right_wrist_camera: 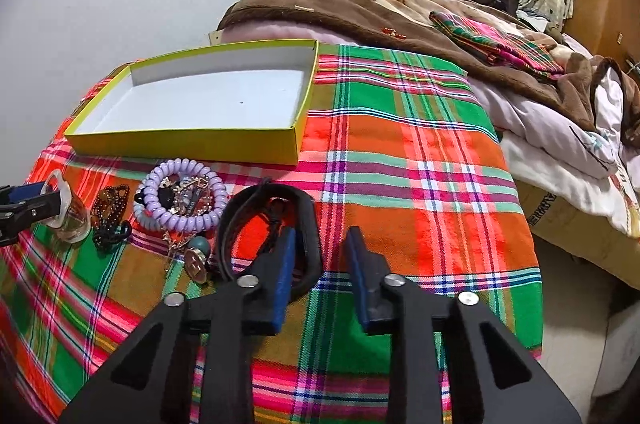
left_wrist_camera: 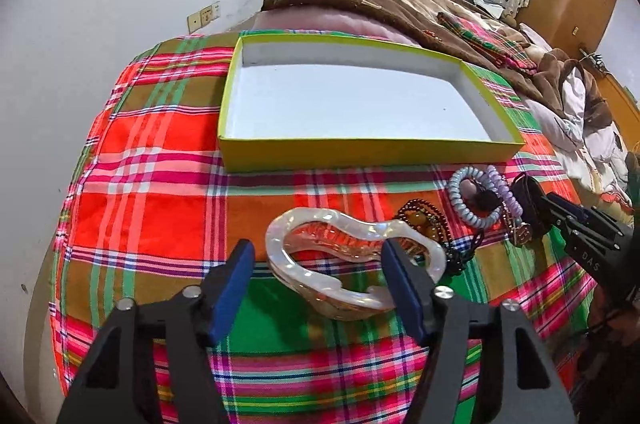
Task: Organize jewelry
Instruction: 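Grasp the black band bracelet with the right gripper while the left grasps the clear claw clip, then carry the black band and clear claw clip into the yellow-green tray with both grippers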
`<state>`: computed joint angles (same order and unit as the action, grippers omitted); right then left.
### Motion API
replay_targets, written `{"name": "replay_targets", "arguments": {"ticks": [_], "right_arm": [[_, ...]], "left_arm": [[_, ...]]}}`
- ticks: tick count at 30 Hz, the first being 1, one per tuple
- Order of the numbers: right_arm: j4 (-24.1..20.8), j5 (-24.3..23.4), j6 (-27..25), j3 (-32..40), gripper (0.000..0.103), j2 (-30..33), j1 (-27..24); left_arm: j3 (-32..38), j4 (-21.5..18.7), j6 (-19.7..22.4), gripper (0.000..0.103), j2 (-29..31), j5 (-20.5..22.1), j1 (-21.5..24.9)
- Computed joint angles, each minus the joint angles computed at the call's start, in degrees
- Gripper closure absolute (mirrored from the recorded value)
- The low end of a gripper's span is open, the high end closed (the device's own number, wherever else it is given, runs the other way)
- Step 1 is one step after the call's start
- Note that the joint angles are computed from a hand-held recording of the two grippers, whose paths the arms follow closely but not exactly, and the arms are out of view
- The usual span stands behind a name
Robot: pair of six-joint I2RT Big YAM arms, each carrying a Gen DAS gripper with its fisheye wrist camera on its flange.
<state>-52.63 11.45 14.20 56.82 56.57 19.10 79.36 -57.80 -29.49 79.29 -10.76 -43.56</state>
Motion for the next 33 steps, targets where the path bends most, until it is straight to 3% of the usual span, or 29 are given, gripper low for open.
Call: {"name": "replay_targets", "arguments": {"ticks": [7, 14, 15, 16, 18, 28, 29, 31, 33], "right_arm": [[0.0, -0.4, 0.5, -0.2, 0.089, -0.4, 0.0], [0.5, 0.0, 1.7, -1.1, 0.09, -1.7, -0.1], [0.6, -0.1, 1.7, -1.2, 0.09, -1.9, -0.1], [0.6, 0.0, 1.8, -1.2, 0.09, -2.0, -0.1], [0.9, 0.4, 2.2, -1.4, 0.09, -2.5, -0.1], [0.9, 0.6, 3.2, -1.7, 0.09, -3.8, 0.2], [0.9, 0.6, 3.3, -1.7, 0.09, -3.8, 0.2], [0.9, 0.5, 3.4, -1.7, 0.09, -4.0, 0.2], [1.0, 0.4, 3.3, -1.7, 0.09, -4.1, 0.2]], "left_arm": [[-0.5, 0.3, -0.2, 0.046, -0.8, 0.4, 0.0], [-1.5, 1.5, -2.1, 0.054, -2.1, 1.0, 0.8], [-1.5, 1.5, -2.0, 0.059, -2.3, 0.7, 0.7], [-1.6, 1.8, -1.9, 0.08, -2.5, 0.3, 0.6], [-1.6, 1.9, -2.1, 0.088, -2.9, -0.1, 0.6], [0.4, -0.7, -1.6, 0.086, -1.0, 1.0, 0.6], [0.9, -1.6, -2.3, 0.084, -0.6, 1.5, 0.7], [1.2, -2.3, -1.5, 0.072, -0.2, 2.8, 0.6], [2.0, -4.2, -2.2, 0.068, 0.7, 2.6, 0.5]]}}
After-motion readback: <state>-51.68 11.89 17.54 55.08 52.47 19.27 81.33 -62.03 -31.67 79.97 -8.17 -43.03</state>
